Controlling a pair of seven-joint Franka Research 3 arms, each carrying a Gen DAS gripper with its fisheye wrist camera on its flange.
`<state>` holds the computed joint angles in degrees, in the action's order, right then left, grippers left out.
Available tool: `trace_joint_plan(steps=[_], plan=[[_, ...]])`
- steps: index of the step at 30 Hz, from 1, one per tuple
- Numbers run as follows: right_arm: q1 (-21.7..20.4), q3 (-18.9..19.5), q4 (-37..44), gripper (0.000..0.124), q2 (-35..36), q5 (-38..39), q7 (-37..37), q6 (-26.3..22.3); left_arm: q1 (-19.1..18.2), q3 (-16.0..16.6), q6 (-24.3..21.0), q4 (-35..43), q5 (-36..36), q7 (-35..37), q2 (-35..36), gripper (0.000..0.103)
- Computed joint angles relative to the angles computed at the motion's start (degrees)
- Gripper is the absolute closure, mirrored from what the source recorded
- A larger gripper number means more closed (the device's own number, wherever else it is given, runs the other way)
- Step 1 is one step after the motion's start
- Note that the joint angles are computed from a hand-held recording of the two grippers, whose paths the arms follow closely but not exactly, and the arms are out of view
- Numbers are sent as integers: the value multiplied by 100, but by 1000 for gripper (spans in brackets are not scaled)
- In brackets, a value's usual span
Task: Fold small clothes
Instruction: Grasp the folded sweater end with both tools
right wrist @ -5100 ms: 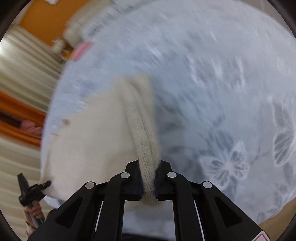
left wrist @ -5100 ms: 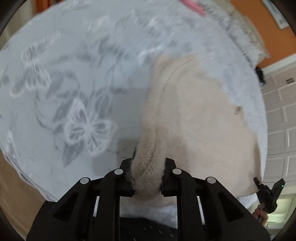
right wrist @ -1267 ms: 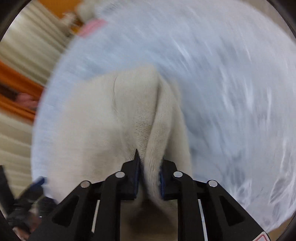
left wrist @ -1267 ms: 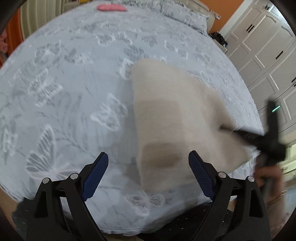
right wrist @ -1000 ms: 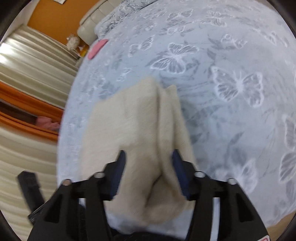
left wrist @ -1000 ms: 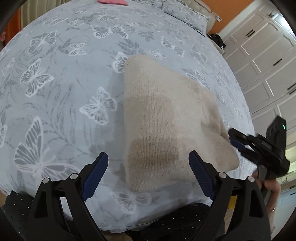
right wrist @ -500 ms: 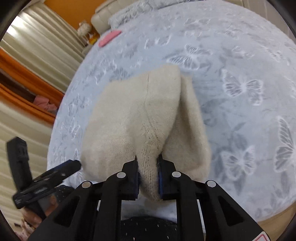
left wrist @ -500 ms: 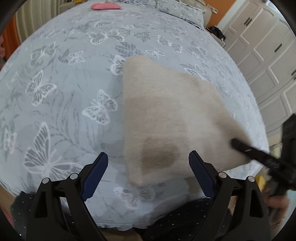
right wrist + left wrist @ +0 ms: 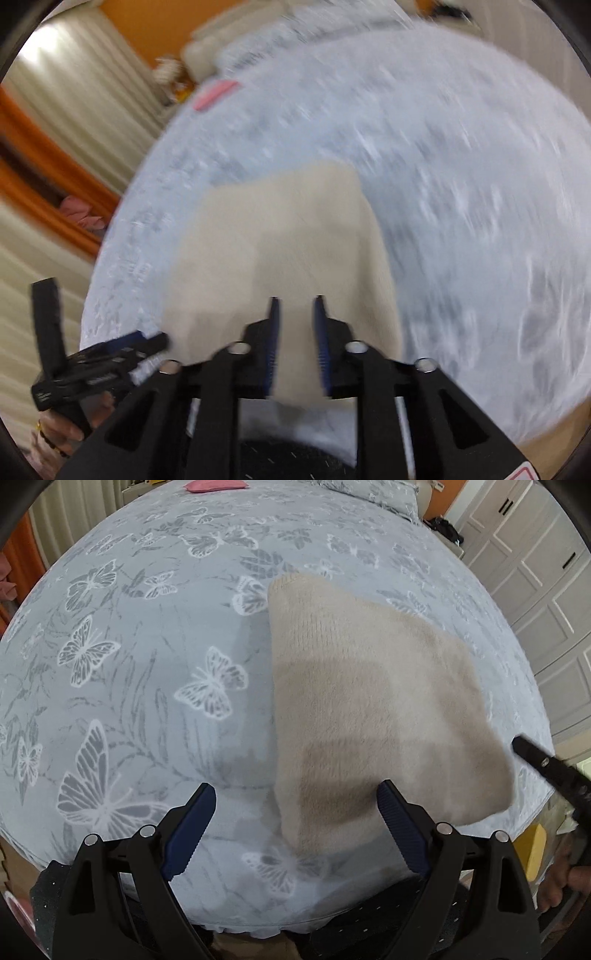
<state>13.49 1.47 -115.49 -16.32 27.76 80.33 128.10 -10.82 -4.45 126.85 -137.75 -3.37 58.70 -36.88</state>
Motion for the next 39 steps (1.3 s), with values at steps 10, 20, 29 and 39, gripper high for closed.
trace_joint_plan(steps=[10,20,29,39], plan=[[195,116,903,119,1382,-1129,245,178,-62,27,1063,545,28,426,883,17],[-137,19,622,115,1297,-411,334,148,-11,435,1276,54,-1817,965,1256,13],[-327,-296,-164,49,598,-67,499,-316,-112,910,1267,-571,-2580,1068,226,8],[-582,-394,204,37,1576,2545,-456,-1335,-496,1181,1469,-426,-4692,2179,1174,5]])
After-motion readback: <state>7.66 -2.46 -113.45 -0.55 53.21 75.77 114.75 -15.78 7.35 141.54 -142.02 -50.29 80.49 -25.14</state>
